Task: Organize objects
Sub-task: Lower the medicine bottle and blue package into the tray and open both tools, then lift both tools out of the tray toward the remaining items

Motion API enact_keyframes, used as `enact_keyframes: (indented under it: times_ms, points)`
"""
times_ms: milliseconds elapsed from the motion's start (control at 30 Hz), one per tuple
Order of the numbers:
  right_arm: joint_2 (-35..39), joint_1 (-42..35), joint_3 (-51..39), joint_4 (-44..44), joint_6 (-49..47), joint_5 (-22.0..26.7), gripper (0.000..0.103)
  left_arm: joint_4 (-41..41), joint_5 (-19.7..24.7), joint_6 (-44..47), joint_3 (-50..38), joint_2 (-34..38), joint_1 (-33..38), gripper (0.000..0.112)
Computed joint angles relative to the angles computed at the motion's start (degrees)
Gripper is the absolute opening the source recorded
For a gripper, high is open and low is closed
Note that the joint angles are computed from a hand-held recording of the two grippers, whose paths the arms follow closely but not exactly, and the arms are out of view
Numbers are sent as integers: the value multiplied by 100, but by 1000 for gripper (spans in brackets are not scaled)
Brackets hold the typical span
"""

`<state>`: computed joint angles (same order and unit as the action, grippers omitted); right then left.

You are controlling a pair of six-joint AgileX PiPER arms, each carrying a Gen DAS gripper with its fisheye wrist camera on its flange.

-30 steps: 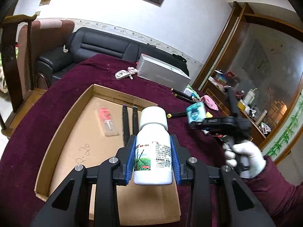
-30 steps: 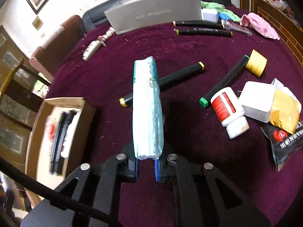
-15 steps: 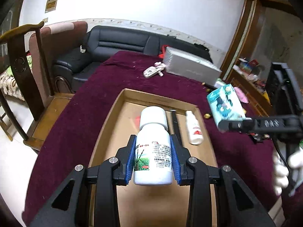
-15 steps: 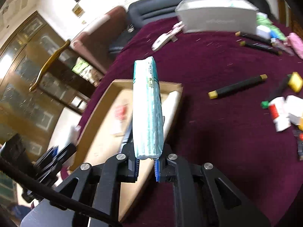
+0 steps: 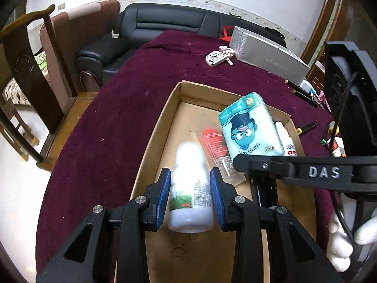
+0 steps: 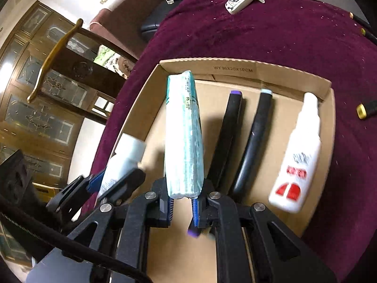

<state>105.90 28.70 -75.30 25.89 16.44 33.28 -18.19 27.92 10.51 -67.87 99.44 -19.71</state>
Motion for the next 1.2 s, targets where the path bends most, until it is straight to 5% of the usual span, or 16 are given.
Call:
enact_keyframes:
  times_ms: [267,567,733,800,900,967,1200]
  points:
    - [-145,96,153,78,-169,-8,10,-764,-97,539,242,-256,214,29]
    - [-643,310,1167,2092,-1903,-43,10,-2600,-85,2178,1116,-1261,852,30]
    - [-393,617,1161,2609,-2258,88,11,-2731,-13,2239,1314,-1603,962,31]
    - [-402,689,1211,2707,-2239,19,13,-2776,9,2241,1367,-1711,996,40]
    - [-475,829,1093,2107,-1693,-3,27,-2969,44,2302,1459,-1857,1056,45]
    - [-649,958,1002,1172,-880,8,52,-3336,173,2505,1521,-1936,1167,45]
    - [-1915,1173,1885,1,-372,-500,55,-3537,194,2245,1785,-2575,1027,45]
